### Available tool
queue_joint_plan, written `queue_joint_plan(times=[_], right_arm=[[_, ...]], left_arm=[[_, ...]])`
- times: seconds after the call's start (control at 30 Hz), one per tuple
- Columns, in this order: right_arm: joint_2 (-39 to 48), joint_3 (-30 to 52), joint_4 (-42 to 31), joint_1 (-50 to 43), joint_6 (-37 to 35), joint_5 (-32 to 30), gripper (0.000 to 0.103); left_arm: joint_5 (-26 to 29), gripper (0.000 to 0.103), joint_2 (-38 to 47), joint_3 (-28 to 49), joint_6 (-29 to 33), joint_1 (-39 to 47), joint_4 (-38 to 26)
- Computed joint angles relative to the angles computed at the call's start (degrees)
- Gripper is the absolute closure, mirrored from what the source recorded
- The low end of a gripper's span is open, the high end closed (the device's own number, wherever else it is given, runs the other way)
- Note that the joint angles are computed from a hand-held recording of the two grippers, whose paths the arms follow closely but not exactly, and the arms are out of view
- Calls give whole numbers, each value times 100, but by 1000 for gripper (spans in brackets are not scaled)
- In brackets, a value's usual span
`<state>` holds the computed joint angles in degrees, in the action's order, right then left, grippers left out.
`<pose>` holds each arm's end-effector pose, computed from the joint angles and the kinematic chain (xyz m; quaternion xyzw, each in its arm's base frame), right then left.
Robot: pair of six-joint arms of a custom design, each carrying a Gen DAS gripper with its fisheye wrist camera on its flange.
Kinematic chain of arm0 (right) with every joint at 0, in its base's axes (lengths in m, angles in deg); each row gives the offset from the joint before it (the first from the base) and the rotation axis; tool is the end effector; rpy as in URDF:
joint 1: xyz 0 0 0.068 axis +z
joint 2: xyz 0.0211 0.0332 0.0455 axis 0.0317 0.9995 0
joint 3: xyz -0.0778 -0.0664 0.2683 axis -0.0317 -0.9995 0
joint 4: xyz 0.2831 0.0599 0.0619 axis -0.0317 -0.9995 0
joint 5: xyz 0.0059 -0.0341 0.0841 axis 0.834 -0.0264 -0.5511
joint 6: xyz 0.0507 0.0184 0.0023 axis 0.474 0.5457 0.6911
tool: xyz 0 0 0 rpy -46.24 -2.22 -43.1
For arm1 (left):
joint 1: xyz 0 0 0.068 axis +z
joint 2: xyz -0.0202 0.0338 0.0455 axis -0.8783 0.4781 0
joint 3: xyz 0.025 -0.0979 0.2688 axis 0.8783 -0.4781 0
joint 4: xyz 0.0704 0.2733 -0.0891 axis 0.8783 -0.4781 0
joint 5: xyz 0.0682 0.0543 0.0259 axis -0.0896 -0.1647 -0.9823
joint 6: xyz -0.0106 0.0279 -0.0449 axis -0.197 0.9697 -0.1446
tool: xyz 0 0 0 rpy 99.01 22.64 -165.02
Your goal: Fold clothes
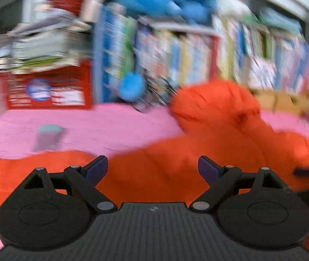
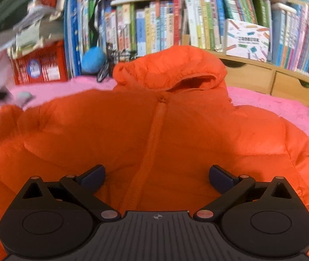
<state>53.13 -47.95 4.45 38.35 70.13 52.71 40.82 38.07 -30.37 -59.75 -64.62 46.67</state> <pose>0.2306 0.1566 -0.0221 -0.0815 0.8935 0.0580 0.4377 0.2372 -0.0140 0.0245 0.0330 0.8764 -0.0213 0.4800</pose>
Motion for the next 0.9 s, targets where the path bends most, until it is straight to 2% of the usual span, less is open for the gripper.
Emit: queue_joint_plan(times=[0.1,0.13,0.2,0.3,0.4,0.5,0.57,0.67,0.77,0.87,0.9], right_arm=[[-69,-205,42,-507,-393,24,1],[-44,-238,18,-685,-489,233,1],[-51,-432,220,-1236,-462,432,2],[-147,-766,916,-2367,-440,-480,2],[-268,-826,1158,-3109,-650,-1155,1],[-372,-645,860,-3277,-1177,-1333,0],[-322,-465,654,-3225,-1464,-1399,0],[-156,36,45,-3024,-1714,-1278,0],[18,308,-274,-2879,-1619,-1232,0],[188,464,-439,-2837,-1459,-1294,1],[228,495,-458,-2862,-1437,-1354,7]], left_arm=[[-660,13,422,689,27,-365,-843],[-643,13,459,829,-14,-229,-1072],[-195,13,395,948,-121,164,-1251],[463,10,196,1278,-204,607,-1815],[426,0,260,1581,244,625,-2087],[409,0,420,1709,868,540,-2188],[506,0,619,1931,1063,542,-2421],[796,0,902,2237,993,651,-2613],[1126,0,1134,2469,869,792,-2639],[1114,0,1208,2530,978,756,-2599],[1068,0,1217,2562,954,738,-2625]])
